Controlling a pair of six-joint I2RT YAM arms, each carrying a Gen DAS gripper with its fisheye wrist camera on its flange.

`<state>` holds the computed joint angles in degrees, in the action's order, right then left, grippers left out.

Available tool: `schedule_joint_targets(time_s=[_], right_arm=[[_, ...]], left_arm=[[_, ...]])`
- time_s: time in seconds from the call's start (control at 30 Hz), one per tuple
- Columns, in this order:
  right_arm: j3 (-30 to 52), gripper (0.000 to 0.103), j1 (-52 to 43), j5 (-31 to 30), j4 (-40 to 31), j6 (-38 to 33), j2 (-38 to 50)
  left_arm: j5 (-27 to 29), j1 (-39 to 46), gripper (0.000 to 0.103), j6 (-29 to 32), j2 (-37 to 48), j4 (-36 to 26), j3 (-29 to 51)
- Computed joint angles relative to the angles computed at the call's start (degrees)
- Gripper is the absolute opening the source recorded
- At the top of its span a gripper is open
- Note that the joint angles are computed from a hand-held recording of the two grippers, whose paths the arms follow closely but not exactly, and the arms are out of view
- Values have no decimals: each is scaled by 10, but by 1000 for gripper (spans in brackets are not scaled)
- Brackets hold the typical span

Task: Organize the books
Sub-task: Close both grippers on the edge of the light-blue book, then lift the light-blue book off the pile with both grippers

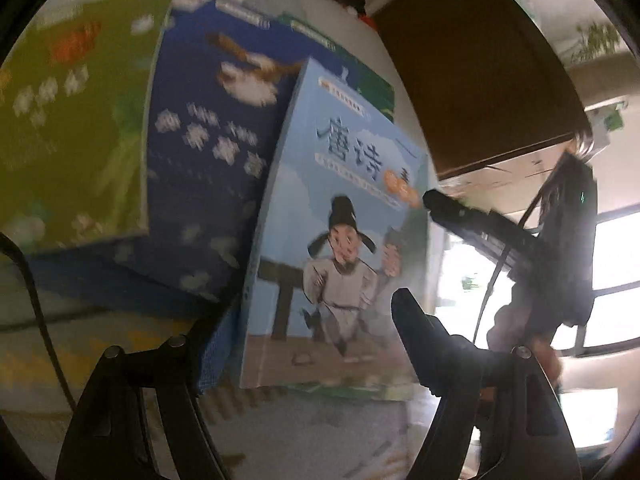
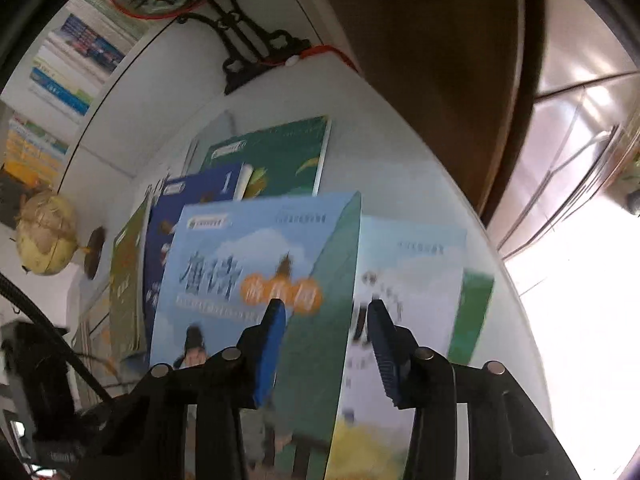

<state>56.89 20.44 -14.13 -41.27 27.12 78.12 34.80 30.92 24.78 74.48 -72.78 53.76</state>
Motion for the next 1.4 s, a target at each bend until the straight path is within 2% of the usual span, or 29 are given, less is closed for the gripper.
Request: schedule_joint_targets(time_s=[0.2, 0.33, 0.5, 0.63, 0.7, 0.77, 0.83, 0.87, 0.9, 0.97, 1.0, 1.1, 1.13, 1.2, 1.3, 1.33, 1.4], right_arm=[[22, 43, -3, 3, 20, -10, 45], [-5, 43, -8, -13, 20, 1, 17], [-41, 43, -2, -39, 8, 11, -29], [-89, 45, -29, -102, 35, 49, -68], [-99, 45, -49, -152, 49, 59, -69], [-128, 45, -80, -240, 94, 80, -79], [-189, 45, -108, -341, 206, 155, -110], [-213, 45, -114, -370, 260, 192, -120], [-265, 45, -121, -419, 394, 287, -130], [-331, 45, -106, -448, 619, 444, -110], [-333, 45, -83, -438, 644, 462, -93], [-245, 45, 23, -350, 453, 330, -55], [-224, 45, 46, -322, 416, 306, -47], [-202, 42, 75, -286, 389, 296, -40], [-193, 28, 75, -262, 364, 295, -45], [-178, 19, 73, -244, 325, 270, -47], [-159, 15, 67, -216, 269, 233, -50]], left_arm=[[-20, -36, 73, -46, -44, 37, 14], [-17, -48, 75, -30, -46, 42, 8], [-29, -78, 75, -47, -43, 77, -14], [-14, -66, 87, -18, -34, 75, -21], [-36, -91, 100, -40, -42, 103, -30], [-51, -89, 101, -36, -50, 124, -40], [-39, -73, 101, -18, -41, 124, -41], [-21, -56, 101, -4, -27, 114, -35], [-7, -44, 101, 5, -17, 106, -30], [27, -10, 101, 29, 13, 85, -17], [39, 4, 101, 42, 26, 74, -10], [59, 26, 101, 67, 50, 56, 3], [64, 30, 101, 74, 57, 50, 6], [68, 49, 101, 91, 73, 19, 23], [84, 102, 99, 118, 108, -39, 50], [84, 120, 99, 128, 109, -45, 55], [71, 146, 99, 141, 113, -49, 63]])
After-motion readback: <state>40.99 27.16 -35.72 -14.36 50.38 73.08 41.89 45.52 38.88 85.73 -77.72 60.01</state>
